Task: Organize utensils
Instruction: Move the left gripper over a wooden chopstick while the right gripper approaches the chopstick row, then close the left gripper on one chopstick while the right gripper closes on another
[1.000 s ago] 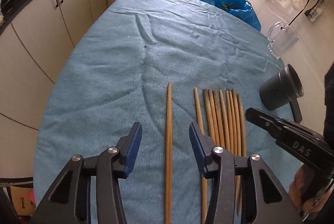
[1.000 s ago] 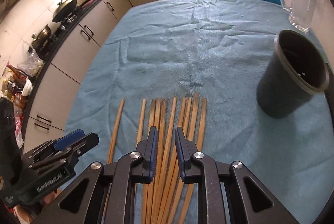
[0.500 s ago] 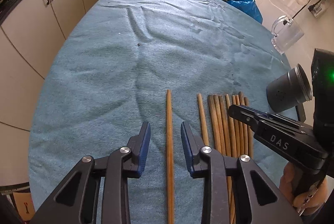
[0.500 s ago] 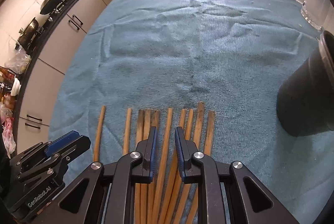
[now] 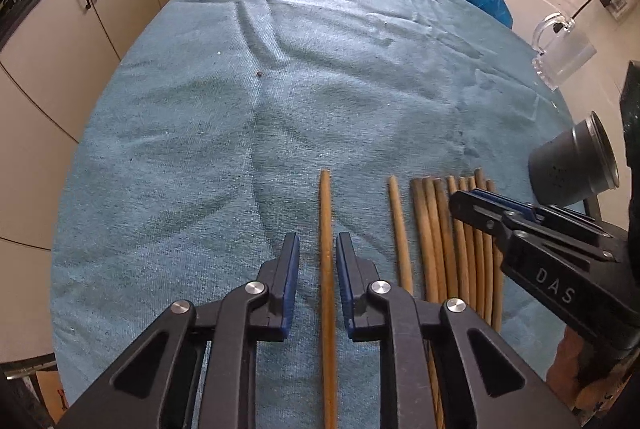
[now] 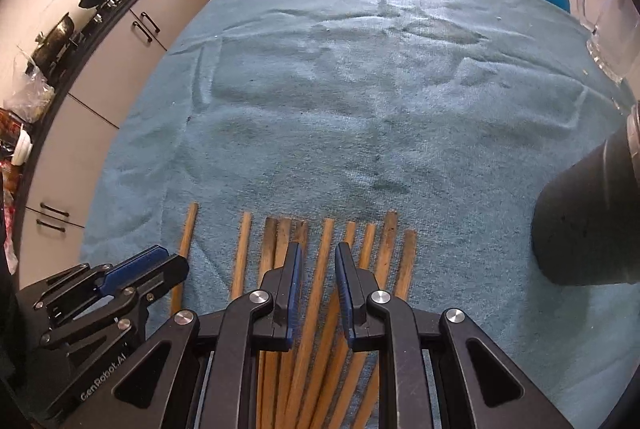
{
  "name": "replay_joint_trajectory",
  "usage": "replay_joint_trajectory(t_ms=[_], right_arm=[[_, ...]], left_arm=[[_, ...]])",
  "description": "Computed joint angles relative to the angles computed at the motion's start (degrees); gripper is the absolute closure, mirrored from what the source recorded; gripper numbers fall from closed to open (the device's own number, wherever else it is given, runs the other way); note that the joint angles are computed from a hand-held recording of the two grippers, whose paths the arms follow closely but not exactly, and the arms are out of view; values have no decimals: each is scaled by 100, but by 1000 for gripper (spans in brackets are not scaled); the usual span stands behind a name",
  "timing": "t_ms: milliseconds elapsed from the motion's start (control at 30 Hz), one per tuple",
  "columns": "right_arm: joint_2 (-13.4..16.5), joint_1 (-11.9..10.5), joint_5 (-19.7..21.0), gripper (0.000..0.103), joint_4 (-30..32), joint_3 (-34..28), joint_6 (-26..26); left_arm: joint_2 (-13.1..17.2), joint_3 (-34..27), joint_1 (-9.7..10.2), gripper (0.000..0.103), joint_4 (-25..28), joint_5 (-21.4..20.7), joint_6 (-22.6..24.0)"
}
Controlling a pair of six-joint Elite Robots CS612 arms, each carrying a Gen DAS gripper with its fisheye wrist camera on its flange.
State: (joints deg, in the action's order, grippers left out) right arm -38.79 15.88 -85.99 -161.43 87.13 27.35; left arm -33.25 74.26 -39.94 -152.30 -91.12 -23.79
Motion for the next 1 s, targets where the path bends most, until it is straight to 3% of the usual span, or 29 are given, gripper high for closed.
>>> replay_joint_trajectory(t_ms=[233,533,700,800,1000], right_arm=[[-2,-36,35,86,118,25,-29],[-6,49,-562,87,435,-106,-81],[-121,-10,-452,87,156,86,132],[-171,-100,-120,87,-124,233,187],[-99,-111,131,87,-105,179,293]], left_arm=[[50,-94,-28,85,68,153,50],[78,-124,-37,85,33,218,62],[68,-91,-35,85,-6,224,26],[64,-85,-46,85,-12,258,47],[67,-101,-35,86,-7,229,73]])
